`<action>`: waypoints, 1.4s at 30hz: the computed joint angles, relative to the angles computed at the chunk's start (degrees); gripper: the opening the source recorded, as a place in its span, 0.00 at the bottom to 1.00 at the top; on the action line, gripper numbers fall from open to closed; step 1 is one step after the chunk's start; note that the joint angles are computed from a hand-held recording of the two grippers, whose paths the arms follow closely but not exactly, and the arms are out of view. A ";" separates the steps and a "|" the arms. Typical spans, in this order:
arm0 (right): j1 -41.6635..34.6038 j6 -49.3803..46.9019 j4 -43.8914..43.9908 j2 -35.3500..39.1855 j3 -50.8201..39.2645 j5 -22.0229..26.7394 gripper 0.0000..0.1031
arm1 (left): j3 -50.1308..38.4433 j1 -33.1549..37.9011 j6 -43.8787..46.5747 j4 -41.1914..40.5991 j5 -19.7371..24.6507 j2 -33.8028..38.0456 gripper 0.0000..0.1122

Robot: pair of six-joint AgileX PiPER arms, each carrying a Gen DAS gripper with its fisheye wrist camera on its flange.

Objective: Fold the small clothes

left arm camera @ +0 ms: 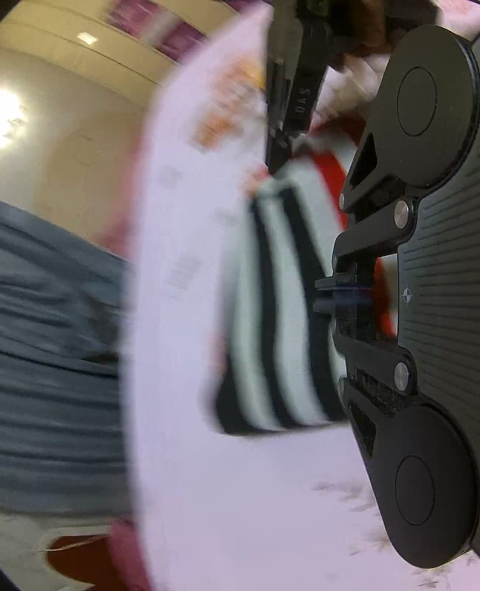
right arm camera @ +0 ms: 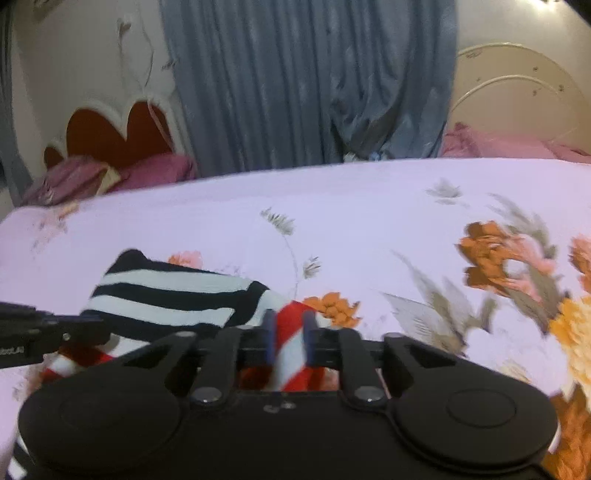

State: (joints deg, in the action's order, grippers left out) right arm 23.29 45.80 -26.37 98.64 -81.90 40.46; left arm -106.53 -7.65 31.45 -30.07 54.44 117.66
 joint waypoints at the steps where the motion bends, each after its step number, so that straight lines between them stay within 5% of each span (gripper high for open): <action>1: -0.57 -2.52 0.83 2.12 -0.51 1.62 0.00 | 0.77 -0.30 -0.14 0.50 -0.98 -0.14 0.02; 7: -1.17 -2.21 2.63 -1.52 1.35 0.83 0.04 | 6.51 0.70 3.74 -3.67 -2.46 -4.90 0.02; 9: 0.98 3.70 -2.59 -6.88 5.68 -0.82 0.36 | 13.10 1.92 9.76 -8.40 -3.93 -9.80 0.02; 10: 2.11 5.03 -3.71 -10.06 8.18 -1.47 0.40 | 16.74 2.85 12.60 -10.42 -4.28 -12.57 0.02; 16: 7.33 2.87 3.14 -21.77 17.18 -0.98 0.12 | 32.31 8.64 20.48 -16.29 -5.99 -23.51 0.02; 20: 13.51 2.50 2.87 -19.76 18.78 3.37 0.00 | 33.69 6.00 15.51 -12.74 -8.24 -22.93 0.02; 25: 16.41 4.49 -3.04 -14.64 14.37 9.03 0.00 | 35.34 3.21 11.66 -8.00 -11.43 -24.65 0.02; 31: 21.57 8.53 -5.34 -21.07 15.17 12.92 0.14 | 42.27 5.72 12.56 -8.01 -11.20 -34.98 0.02; 34: 23.54 8.90 -5.11 -22.93 16.61 13.16 0.13 | 44.63 7.36 11.86 -6.97 -9.30 -37.58 0.02; 39: 24.34 6.33 -1.83 -19.51 17.54 15.49 0.09 | 48.11 5.08 7.16 -1.41 -12.15 -37.13 0.02; 42: 25.69 11.52 -6.27 -20.28 23.13 11.37 0.09 | 49.67 4.45 6.73 -1.26 -14.15 -37.29 0.02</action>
